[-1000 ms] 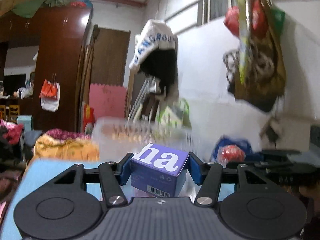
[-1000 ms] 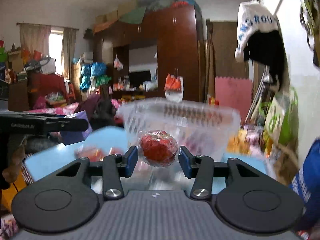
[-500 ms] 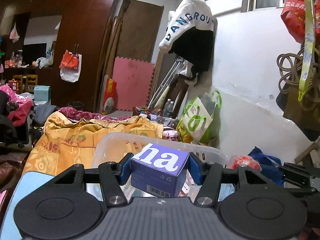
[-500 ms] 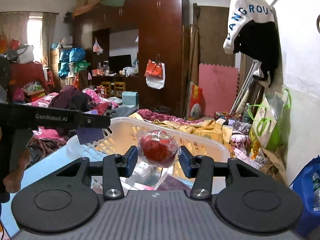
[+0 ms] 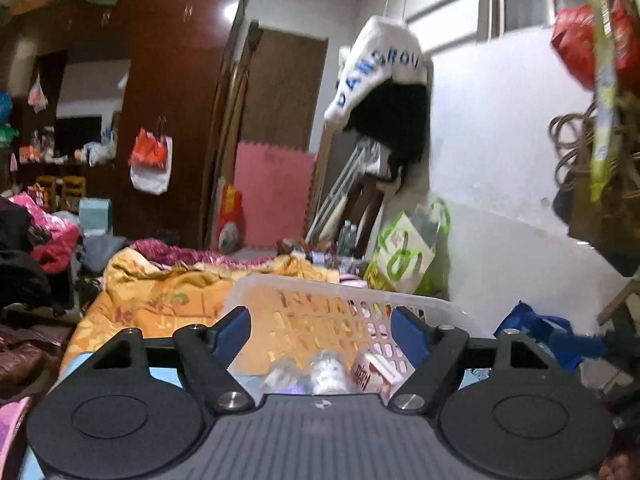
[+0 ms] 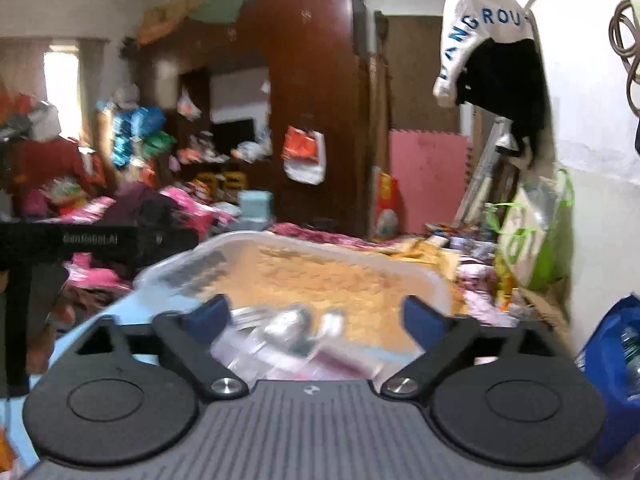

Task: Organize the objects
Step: 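Drop the purple 'ha' box from the left tool into the basket while the right drops the red ball, then grasp a small white box with the left tool while the right tool grasps a clear-wrapped box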

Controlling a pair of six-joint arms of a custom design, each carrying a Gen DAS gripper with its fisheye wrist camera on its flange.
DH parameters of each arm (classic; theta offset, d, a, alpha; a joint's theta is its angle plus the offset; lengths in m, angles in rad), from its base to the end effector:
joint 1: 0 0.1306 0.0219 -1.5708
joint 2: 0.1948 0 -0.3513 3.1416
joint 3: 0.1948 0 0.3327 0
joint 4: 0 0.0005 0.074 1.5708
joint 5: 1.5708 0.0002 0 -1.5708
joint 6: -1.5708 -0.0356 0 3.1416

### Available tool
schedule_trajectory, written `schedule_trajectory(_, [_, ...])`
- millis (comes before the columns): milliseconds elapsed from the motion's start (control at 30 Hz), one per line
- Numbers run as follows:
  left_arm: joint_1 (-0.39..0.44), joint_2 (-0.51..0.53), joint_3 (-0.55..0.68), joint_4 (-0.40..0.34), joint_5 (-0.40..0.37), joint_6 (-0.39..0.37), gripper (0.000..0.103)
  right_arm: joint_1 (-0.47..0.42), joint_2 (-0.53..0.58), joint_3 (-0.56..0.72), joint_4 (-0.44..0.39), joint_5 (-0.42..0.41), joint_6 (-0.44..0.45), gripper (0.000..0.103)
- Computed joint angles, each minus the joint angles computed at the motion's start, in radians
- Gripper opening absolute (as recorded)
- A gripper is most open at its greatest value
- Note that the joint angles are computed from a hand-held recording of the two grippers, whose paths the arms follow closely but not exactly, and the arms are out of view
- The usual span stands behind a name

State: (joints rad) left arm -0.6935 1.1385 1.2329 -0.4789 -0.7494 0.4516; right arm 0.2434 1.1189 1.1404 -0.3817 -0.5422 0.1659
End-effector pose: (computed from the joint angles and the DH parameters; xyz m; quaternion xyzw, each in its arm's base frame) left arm 0.2944 -0.2139 0.4657 -0.1100 0.7907 -0.0268 0.6016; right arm 0.3479 0.1048 0.4405 -0.3102 0.7448 0.2413 0.5393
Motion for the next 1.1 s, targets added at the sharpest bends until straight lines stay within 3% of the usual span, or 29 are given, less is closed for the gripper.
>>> schedule_trajectory(33, [-0.032,-0.031,-0.038,0.016,-0.041,-0.021,0.084,-0.008,-0.029,-0.045,0.001,-0.027,0.018,0.103])
schedule_trajectory(100, [-0.106,-0.09,-0.107,-0.03,-0.156,-0.003,0.089,-0.017,-0.077,-0.139,0.027,-0.068,0.032,0.103])
schedule_trajectory(200, [-0.189,-0.183,-0.231,-0.116,-0.246,0.133,0.089,0.005,-0.104,-0.228,0.06,-0.053,0.052,0.103])
schedule_trajectory(333, [-0.212,-0.278,-0.363,-0.167,-0.246,0.306,0.089,0.066,-0.109,-0.284,0.099,-0.015,0.082,0.101])
schedule_trajectory(467, [-0.182,-0.281,-0.403,-0.127,-0.211,0.28,0.089,0.09,-0.12,-0.31,0.14,-0.031,0.056,0.101])
schedule_trajectory(600, [-0.166,-0.263,-0.409,-0.095,-0.169,0.271,0.089,0.127,-0.123,-0.325,0.155,-0.001,0.095,0.101])
schedule_trajectory(700, [-0.163,-0.236,-0.395,-0.15,-0.166,0.319,0.089,0.158,-0.131,-0.34,0.128,0.049,0.134,0.087])
schedule_trajectory(867, [-0.136,-0.216,-0.382,-0.163,-0.122,0.368,0.085,0.112,-0.118,-0.336,0.116,-0.044,0.082,0.05])
schedule_trajectory(967, [-0.133,-0.206,-0.368,-0.193,-0.124,0.399,0.079,0.081,-0.128,-0.349,0.121,-0.077,0.059,0.052])
schedule_trajectory(1100, [-0.15,-0.218,-0.388,-0.186,-0.143,0.417,0.079,-0.002,-0.201,-0.403,0.144,-0.127,0.038,0.057])
